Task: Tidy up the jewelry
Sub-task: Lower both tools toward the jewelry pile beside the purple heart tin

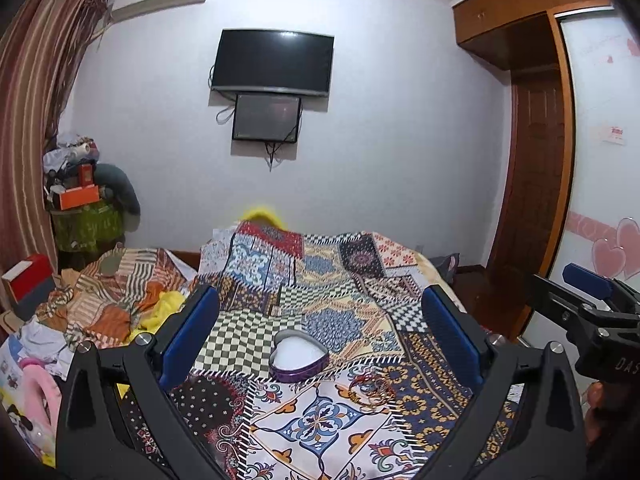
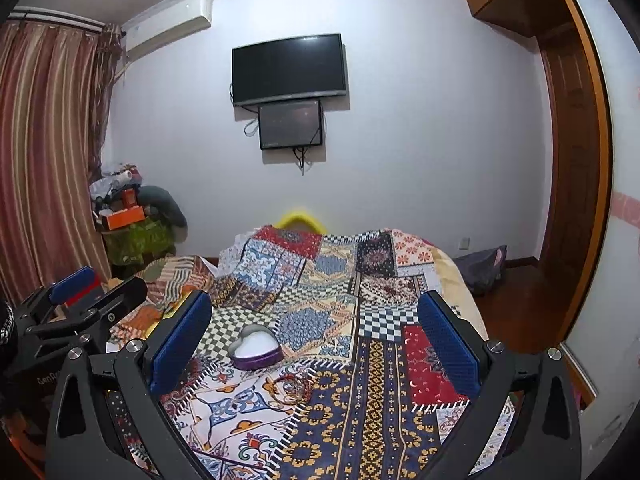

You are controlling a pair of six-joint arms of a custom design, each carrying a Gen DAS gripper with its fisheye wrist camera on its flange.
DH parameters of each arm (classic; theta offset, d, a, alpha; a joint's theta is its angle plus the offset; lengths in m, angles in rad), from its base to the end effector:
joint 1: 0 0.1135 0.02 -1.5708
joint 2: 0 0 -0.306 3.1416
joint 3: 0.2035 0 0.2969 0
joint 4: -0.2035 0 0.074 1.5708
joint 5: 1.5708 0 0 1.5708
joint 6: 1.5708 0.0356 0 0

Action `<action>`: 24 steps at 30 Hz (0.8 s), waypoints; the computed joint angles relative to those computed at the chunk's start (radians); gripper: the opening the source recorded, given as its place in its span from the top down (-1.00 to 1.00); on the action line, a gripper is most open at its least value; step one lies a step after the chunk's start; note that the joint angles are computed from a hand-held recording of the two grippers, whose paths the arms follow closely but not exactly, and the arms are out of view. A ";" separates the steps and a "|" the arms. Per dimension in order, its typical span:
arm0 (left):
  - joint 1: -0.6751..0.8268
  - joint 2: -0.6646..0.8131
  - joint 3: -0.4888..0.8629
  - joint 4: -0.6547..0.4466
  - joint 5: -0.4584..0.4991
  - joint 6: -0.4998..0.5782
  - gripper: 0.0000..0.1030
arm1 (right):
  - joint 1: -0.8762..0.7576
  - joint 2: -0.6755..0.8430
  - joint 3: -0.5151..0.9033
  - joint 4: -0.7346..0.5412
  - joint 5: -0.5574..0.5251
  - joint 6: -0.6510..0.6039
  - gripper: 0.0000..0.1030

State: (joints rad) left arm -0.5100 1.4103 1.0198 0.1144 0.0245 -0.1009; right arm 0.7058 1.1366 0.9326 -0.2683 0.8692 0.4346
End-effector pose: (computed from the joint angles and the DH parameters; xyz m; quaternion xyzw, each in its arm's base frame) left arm 0.3210 -0.1805 0.3305 0.1693 0.7795 -0.1907 0.5722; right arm 0.2266 0.1574 0.3468 0.1132 0.7962 -0.0467 0.5925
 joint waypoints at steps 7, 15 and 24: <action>0.017 0.140 0.065 -0.038 -0.009 -0.014 -0.97 | -0.100 0.063 -0.009 -0.015 -0.120 0.027 -0.98; 0.041 0.316 0.153 -0.114 0.024 0.008 -0.75 | -0.234 0.165 -0.020 -0.036 -0.316 0.048 -0.98; 0.050 0.477 0.264 -0.235 0.132 0.041 -0.32 | -0.319 0.289 -0.021 -0.031 -0.518 0.001 -0.46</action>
State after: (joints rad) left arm -0.4596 1.8877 1.2833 -0.1209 0.1564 -0.0602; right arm 0.3864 1.4255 0.9118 -0.2995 0.3516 0.4355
